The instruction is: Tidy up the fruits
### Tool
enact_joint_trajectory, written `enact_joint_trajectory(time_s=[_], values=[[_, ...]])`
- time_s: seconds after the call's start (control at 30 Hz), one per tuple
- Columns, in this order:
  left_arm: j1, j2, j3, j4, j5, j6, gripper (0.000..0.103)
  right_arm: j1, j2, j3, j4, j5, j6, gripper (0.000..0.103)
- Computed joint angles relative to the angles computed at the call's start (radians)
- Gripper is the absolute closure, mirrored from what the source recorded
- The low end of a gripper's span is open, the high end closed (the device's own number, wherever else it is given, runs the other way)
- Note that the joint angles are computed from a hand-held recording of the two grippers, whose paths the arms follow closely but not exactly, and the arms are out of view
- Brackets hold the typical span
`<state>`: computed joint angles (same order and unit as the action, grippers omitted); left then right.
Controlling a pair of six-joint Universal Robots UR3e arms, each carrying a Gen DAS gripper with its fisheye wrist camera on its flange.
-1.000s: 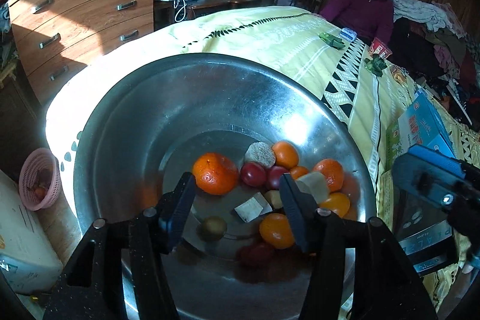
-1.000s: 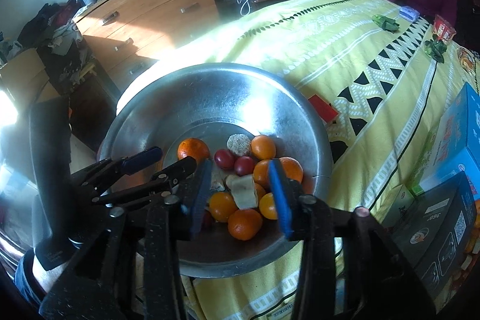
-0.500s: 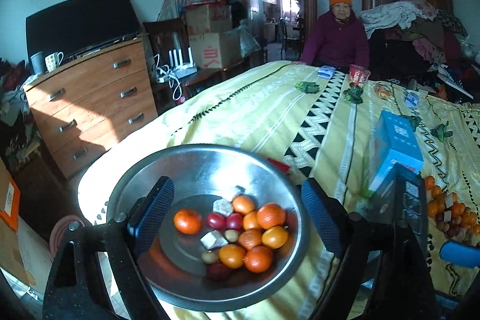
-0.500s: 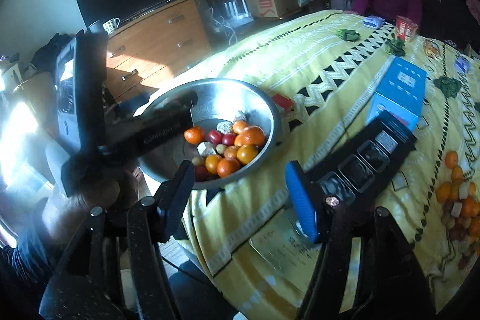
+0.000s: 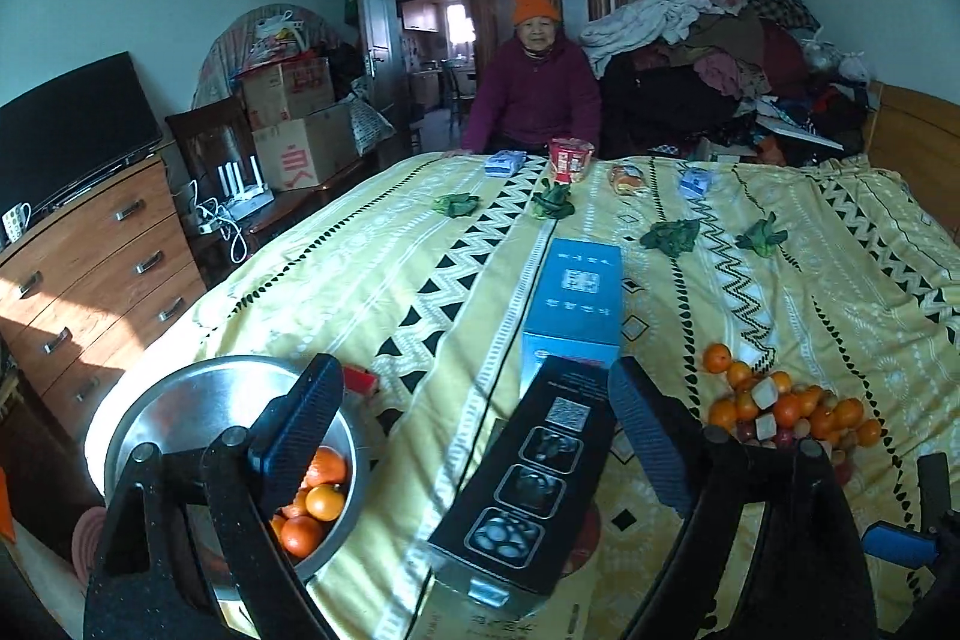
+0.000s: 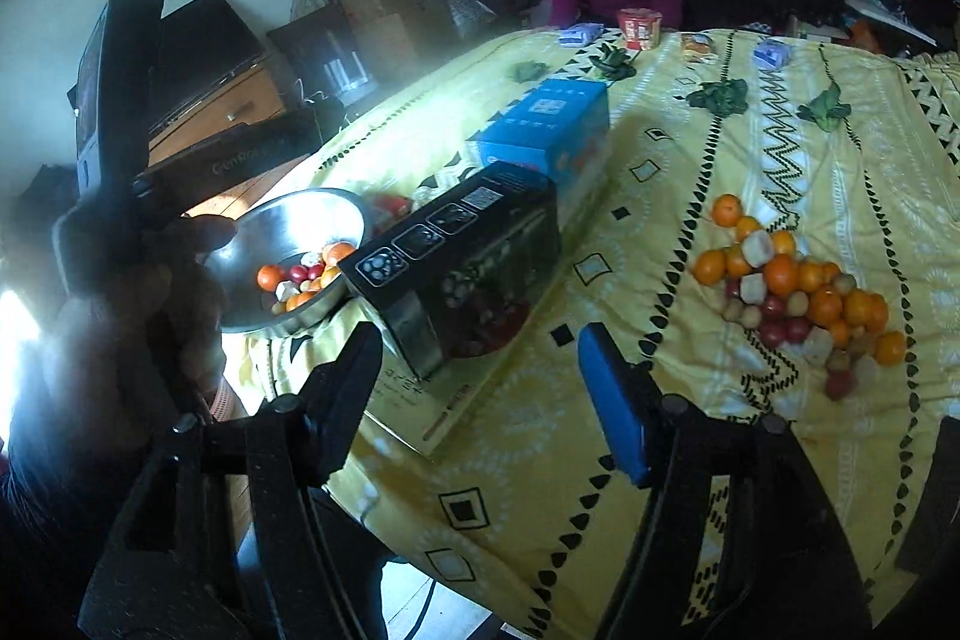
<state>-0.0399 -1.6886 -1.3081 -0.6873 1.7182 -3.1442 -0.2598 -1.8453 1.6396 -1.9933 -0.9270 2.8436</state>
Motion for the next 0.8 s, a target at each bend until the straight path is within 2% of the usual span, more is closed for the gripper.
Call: enact_joint_trajectory(time_s=[0.13,0.3,0.5,0.63,0.7,0.8], values=[[-0.101,-0.082,0.083,-0.016,0.058,-0.007,0.012,-0.109,-0.059,0.056,0.06,0.046,-0.059,0.033],[-0.188,-0.187,0.203,-0.07,0.098,-0.011,0.012,-0.291,-0.141,0.116,0.196,0.129,-0.191,0.033],[-0.22,-0.266,0.27,-0.131,0.048,-0.074,0.012,-0.461,-0.157,0.113,0.387,0.156,-0.317,0.033],[-0.251,-0.304,0.248,-0.145,0.024,-0.085,0.012,-0.541,-0.186,0.18,0.394,0.116,-0.369,0.03],[-0.259,-0.325,0.236,-0.147,-0.018,-0.08,0.012,-0.587,-0.195,0.234,0.389,0.091,-0.396,0.03],[-0.27,-0.386,0.22,-0.14,-0.091,-0.088,0.012,-0.597,-0.19,0.337,0.246,0.019,-0.37,0.03]])
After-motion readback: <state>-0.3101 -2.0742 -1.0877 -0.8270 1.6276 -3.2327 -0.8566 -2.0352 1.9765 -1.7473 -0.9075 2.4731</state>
